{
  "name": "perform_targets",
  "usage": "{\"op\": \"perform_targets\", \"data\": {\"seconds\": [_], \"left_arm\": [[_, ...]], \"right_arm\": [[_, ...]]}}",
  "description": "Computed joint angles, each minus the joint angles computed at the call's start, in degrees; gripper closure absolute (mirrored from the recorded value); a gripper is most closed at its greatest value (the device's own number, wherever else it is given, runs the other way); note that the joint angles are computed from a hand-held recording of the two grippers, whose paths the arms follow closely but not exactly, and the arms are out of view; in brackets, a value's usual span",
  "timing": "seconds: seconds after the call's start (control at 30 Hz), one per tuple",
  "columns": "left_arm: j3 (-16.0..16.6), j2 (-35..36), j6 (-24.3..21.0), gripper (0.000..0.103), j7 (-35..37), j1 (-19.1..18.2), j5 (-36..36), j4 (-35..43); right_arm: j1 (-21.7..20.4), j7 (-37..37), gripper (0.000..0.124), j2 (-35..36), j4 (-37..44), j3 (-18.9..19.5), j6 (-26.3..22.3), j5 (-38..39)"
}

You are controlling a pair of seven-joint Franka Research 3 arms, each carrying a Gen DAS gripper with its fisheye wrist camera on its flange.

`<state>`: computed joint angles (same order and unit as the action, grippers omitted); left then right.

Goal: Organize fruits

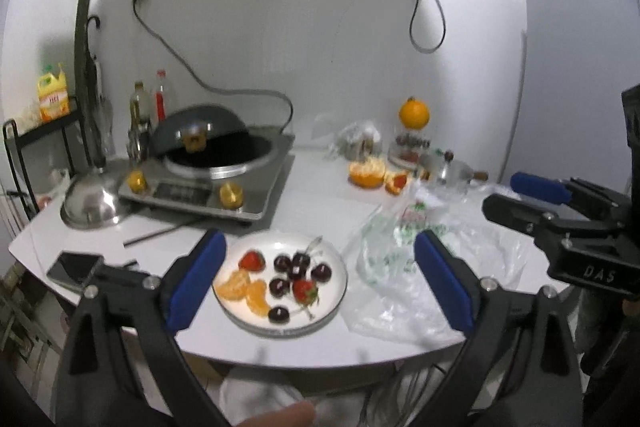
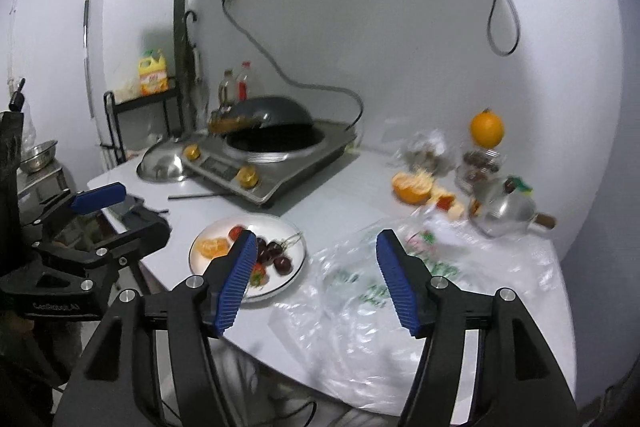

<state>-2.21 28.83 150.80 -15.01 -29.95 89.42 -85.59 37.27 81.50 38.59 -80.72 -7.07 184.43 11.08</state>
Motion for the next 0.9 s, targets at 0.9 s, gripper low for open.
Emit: {"op": "perform_targets", "data": {"seconds": [0.9], "left_arm": [[-0.55,-0.65,-7.96,0.006,4.44,-3.08,1.93,6.44]], "right_arm": [[1.40,-10.47,0.054,-4.72,-3.63,-2.16,7.49,11.40]]}}
